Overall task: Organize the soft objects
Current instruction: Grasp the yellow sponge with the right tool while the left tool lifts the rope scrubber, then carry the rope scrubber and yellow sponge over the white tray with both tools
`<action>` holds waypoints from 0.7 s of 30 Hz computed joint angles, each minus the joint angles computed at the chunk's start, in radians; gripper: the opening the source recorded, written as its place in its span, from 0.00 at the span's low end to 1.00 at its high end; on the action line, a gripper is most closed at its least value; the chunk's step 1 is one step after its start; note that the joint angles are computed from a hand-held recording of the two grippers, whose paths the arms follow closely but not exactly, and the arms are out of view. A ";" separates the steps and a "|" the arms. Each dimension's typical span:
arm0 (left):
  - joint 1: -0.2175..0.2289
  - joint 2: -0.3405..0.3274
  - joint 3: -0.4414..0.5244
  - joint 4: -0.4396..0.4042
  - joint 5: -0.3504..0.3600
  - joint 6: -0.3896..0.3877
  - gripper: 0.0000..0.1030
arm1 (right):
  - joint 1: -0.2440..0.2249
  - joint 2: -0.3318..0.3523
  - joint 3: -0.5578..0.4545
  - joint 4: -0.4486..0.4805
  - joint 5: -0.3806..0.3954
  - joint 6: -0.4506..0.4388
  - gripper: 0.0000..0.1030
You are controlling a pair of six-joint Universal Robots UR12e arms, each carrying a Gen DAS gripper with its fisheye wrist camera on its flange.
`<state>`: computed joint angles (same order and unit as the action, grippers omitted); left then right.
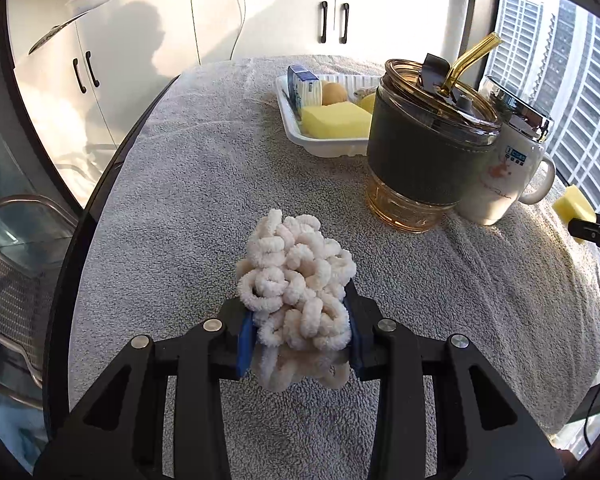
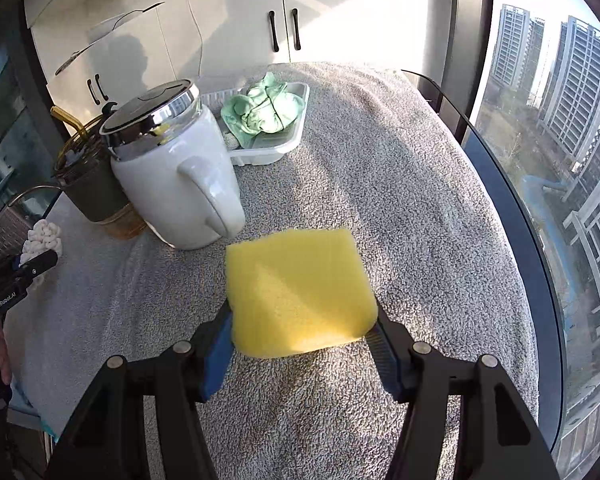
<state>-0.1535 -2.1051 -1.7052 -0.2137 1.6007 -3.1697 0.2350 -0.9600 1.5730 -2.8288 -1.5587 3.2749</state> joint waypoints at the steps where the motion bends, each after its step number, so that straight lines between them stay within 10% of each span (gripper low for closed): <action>1: 0.002 -0.004 0.007 -0.005 0.016 0.003 0.33 | -0.006 0.006 -0.010 0.007 -0.008 -0.003 0.62; 21: 0.062 -0.131 0.226 -0.097 0.125 0.018 0.33 | -0.084 0.101 -0.188 0.076 0.023 0.020 0.62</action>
